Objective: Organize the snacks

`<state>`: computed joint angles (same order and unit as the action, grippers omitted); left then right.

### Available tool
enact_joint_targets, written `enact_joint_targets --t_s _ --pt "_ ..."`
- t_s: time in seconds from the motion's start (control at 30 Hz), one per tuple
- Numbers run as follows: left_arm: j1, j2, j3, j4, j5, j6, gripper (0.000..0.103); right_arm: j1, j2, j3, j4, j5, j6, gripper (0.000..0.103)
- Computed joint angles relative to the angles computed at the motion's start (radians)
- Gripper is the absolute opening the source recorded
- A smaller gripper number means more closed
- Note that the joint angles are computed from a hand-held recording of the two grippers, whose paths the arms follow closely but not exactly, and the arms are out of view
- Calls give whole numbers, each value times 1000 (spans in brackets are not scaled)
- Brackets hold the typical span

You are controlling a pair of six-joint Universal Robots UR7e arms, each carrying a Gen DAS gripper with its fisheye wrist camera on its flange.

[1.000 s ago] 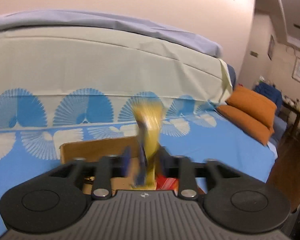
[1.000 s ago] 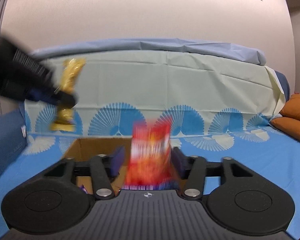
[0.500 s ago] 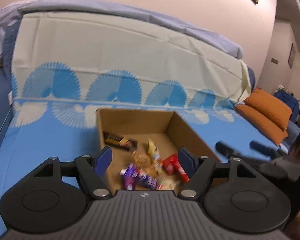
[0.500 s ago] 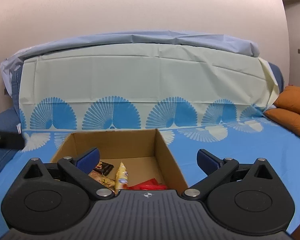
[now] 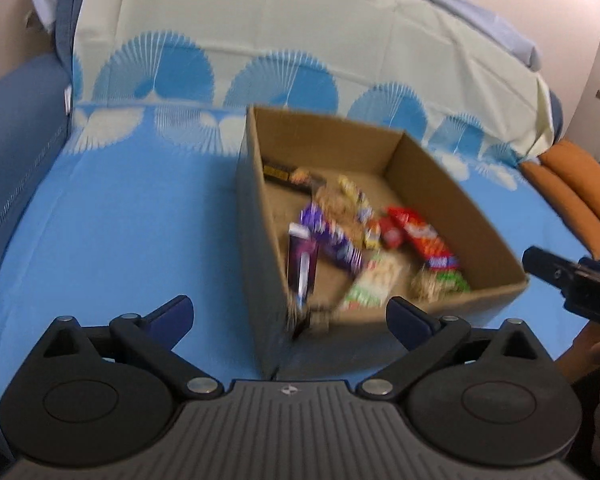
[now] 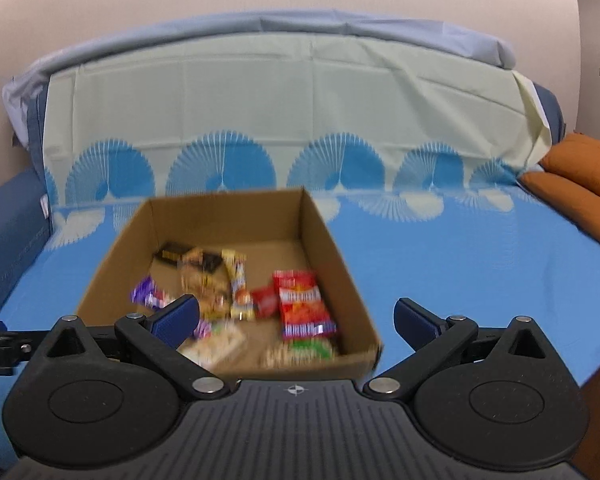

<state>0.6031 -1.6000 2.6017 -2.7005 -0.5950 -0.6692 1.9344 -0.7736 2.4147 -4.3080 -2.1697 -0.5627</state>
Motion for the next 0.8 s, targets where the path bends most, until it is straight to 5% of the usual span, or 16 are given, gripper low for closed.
enact_joint_targets --t_s 0.23,0.8 --pt "-13 25 0 22 24 -9 103 15 74 -28 -19 -56 -118 102" --pt "24 37 -40 95 -7 -74 103 9 74 -47 52 -47 -80 102"
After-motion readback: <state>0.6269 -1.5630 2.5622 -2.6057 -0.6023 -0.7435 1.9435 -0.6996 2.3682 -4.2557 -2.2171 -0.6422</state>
